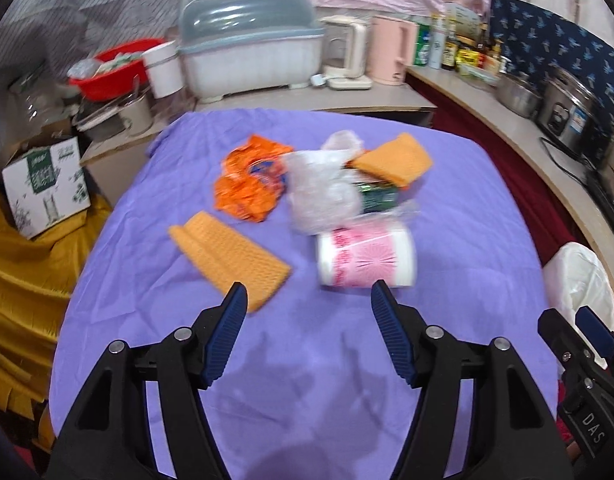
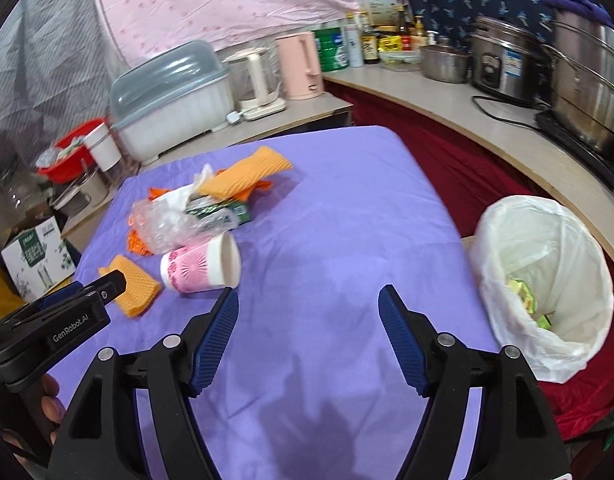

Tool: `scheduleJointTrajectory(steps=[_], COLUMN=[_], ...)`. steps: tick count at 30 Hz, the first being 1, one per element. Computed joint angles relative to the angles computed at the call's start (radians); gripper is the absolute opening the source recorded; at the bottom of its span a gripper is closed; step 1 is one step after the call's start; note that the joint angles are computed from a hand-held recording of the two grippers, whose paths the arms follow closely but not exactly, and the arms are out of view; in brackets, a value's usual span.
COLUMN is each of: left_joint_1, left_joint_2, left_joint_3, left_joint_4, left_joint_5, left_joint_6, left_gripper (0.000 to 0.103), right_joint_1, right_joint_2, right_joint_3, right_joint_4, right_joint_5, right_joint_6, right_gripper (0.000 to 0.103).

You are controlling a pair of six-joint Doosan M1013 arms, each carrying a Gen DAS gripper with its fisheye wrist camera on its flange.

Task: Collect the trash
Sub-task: 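Move both tools back over the table toward the pink cup and orange foam net, then grasp the orange foam net with the left gripper while the right gripper grasps the pink paper cup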

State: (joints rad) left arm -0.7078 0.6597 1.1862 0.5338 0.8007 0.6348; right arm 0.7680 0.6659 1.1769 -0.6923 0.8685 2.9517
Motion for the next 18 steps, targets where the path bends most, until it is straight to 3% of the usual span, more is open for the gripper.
scheduleJointTrajectory(steps=[8, 18], left_joint_1=[0.061, 0.119], left_joint_2=[0.002, 0.053], left_joint_3=[0.026, -0.016], left_joint_4=[-0.057, -0.193], left_joint_5=[0.021, 0.016], left_joint_6=[-0.036, 0.028], left_gripper=[0.068, 0.071], right_joint_1=[-0.005, -0.027], right_joint_2=[0.096, 0.193], right_joint_3=[-0.136, -0.275], right_joint_4=[0.097, 0.205], right_joint_5=[-0.001, -0.003], right_joint_6=[-0.145, -0.266], right_gripper=[0.076, 0.08])
